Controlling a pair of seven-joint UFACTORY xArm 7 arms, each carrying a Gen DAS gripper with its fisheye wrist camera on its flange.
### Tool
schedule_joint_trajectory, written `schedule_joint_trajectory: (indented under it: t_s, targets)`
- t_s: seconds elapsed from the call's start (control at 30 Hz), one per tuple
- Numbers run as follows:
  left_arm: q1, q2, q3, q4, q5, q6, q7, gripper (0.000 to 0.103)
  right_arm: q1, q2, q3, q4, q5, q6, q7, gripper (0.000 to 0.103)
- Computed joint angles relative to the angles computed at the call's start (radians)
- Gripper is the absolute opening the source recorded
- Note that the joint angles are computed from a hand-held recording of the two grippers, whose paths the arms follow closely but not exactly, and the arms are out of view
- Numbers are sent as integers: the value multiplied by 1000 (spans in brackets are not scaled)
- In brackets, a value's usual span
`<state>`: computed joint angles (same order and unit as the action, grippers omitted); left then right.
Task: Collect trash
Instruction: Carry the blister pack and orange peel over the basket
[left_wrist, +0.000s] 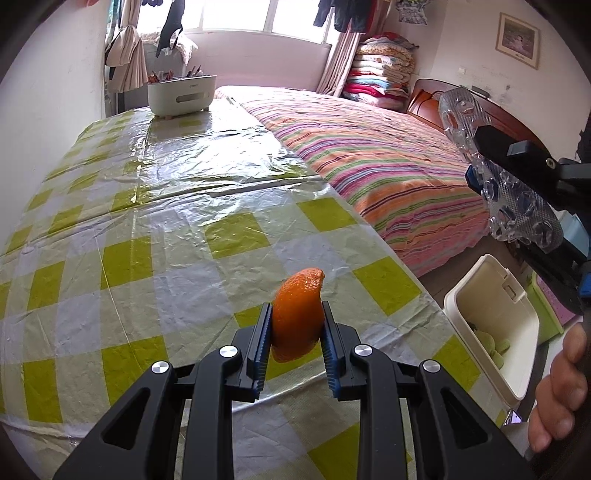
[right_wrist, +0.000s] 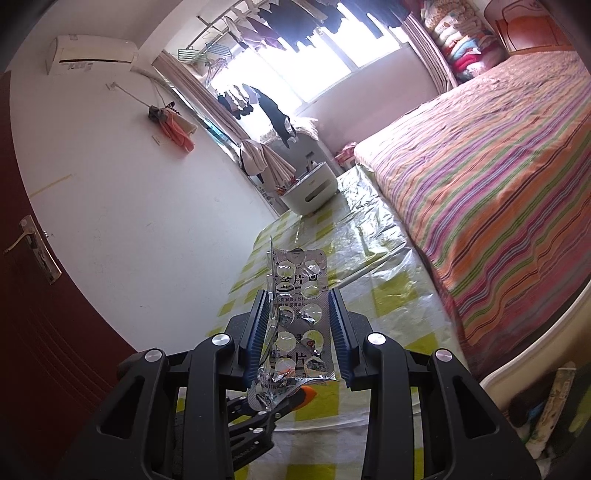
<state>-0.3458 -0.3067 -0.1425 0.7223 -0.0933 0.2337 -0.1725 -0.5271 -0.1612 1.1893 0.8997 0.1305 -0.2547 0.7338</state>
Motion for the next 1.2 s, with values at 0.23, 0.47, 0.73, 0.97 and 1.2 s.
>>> schedule_joint_trajectory:
  t_s: [0.23,0.47,0.73,0.97,1.2]
  targets:
    - [-27,-17,9,-9,-20,3,32,25,133,-45,-145,-34,-2,12,-2,32]
    - [-53,-27,4,-17,-36,5,60,25,180,-79,-198,-53,-13,16,14,32]
    - [-86,-42,7,-26,-60,4,92,25,259,-111,-281,-93,-18,10,16,32]
    - [-117,-47,18,-23,-91,7,128,25,339,-143,-363,-136,-27,12,1,32]
    - [-123,-36,-1,-16,-89,9,130,25,403,-181,-438,-197,-21,13,-7,32]
